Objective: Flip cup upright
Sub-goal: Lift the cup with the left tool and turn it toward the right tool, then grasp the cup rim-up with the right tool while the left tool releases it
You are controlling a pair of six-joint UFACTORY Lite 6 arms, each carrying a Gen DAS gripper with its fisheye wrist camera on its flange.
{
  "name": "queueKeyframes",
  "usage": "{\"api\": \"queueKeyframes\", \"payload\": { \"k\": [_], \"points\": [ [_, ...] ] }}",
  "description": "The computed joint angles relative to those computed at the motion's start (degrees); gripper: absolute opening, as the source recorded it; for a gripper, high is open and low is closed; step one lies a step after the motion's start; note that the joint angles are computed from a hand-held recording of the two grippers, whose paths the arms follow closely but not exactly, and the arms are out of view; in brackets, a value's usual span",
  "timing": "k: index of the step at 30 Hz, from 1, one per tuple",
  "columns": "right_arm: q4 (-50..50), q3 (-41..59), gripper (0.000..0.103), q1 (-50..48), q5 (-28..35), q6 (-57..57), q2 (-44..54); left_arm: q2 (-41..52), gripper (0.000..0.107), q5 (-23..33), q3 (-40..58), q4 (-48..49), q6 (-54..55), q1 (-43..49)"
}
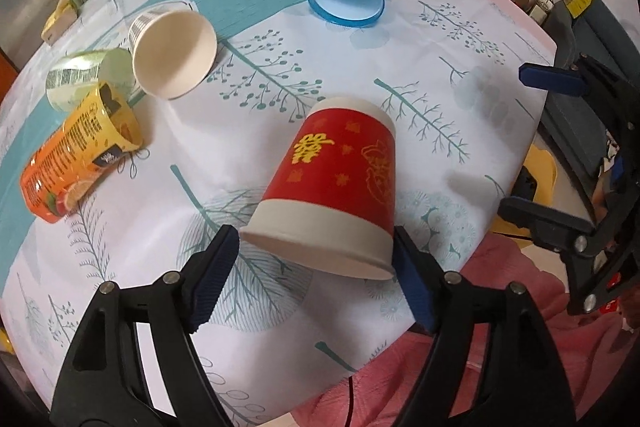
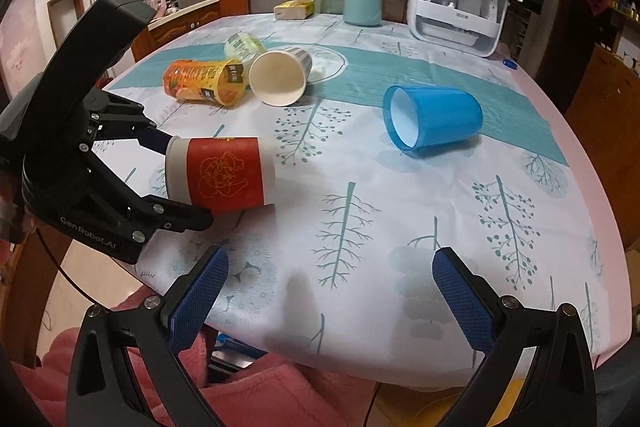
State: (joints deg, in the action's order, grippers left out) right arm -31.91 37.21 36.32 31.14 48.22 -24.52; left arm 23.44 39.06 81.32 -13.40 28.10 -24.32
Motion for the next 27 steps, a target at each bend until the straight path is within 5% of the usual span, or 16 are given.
{"api": "queueKeyframes", "payload": {
  "k": [12,18,27],
  "points": [
    [2.00,10.52,0.103,3.18,-0.53,-18.82,8.05,-9.17,0.074,-0.99,-7.89,-9.32,1.81,7.40],
    [-7.13,20.44,0.103,9.44,3.28,-27.86,20.19,-16.03,0.074,-3.73,-16.55,-16.55,3.02,14.47],
    [-5.90,34.86,0.103,15.27,9.32,-44.51,36.14,-20.31,0.074,-7.70,-25.36,-19.13,-0.54,23.20]
  ]
}}
